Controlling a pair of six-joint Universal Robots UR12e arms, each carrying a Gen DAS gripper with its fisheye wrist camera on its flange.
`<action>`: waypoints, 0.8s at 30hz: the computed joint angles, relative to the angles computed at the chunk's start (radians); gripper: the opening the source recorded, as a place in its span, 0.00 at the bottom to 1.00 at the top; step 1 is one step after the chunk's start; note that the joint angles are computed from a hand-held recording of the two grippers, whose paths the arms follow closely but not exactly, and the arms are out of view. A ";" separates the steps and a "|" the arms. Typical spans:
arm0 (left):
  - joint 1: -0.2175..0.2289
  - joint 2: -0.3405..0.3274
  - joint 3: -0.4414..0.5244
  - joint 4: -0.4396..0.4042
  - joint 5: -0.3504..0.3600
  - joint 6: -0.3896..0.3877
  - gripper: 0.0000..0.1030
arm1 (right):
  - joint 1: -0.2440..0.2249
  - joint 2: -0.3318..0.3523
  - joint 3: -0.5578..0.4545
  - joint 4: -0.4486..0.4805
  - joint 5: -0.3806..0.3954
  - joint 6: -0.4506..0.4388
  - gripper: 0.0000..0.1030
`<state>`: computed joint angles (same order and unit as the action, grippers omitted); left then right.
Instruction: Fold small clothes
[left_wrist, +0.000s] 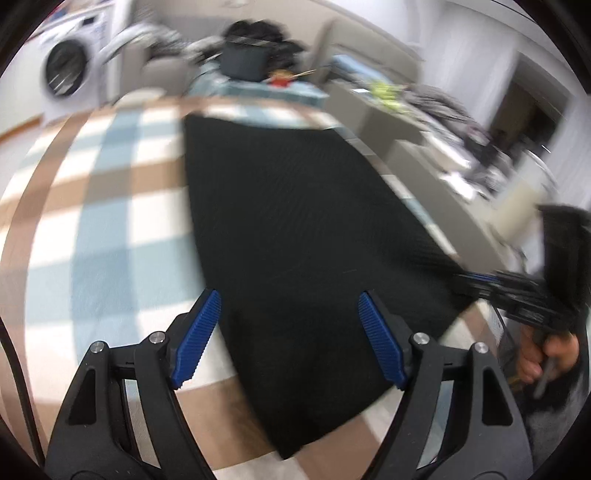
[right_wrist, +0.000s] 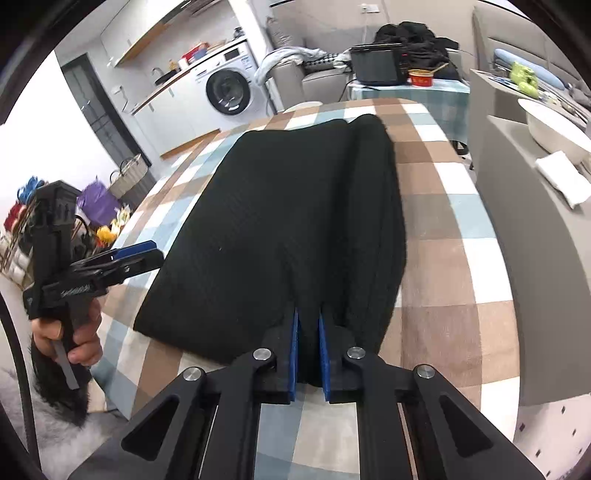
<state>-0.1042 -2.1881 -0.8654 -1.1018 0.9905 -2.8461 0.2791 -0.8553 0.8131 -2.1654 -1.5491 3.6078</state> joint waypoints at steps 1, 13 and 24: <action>-0.003 0.001 0.000 -0.003 -0.021 0.039 0.73 | 0.000 0.000 0.002 0.011 -0.003 0.006 0.10; -0.022 0.022 -0.025 -0.216 -0.005 0.308 0.63 | -0.001 -0.026 0.035 0.066 -0.001 0.071 0.10; 0.030 -0.012 0.006 -0.090 0.033 -0.081 0.73 | -0.008 0.000 0.011 -0.014 -0.008 0.136 0.55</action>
<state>-0.0740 -2.2003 -0.8598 -1.1921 1.0235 -2.9271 0.2715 -0.8550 0.8245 -2.1797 -1.5574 3.7434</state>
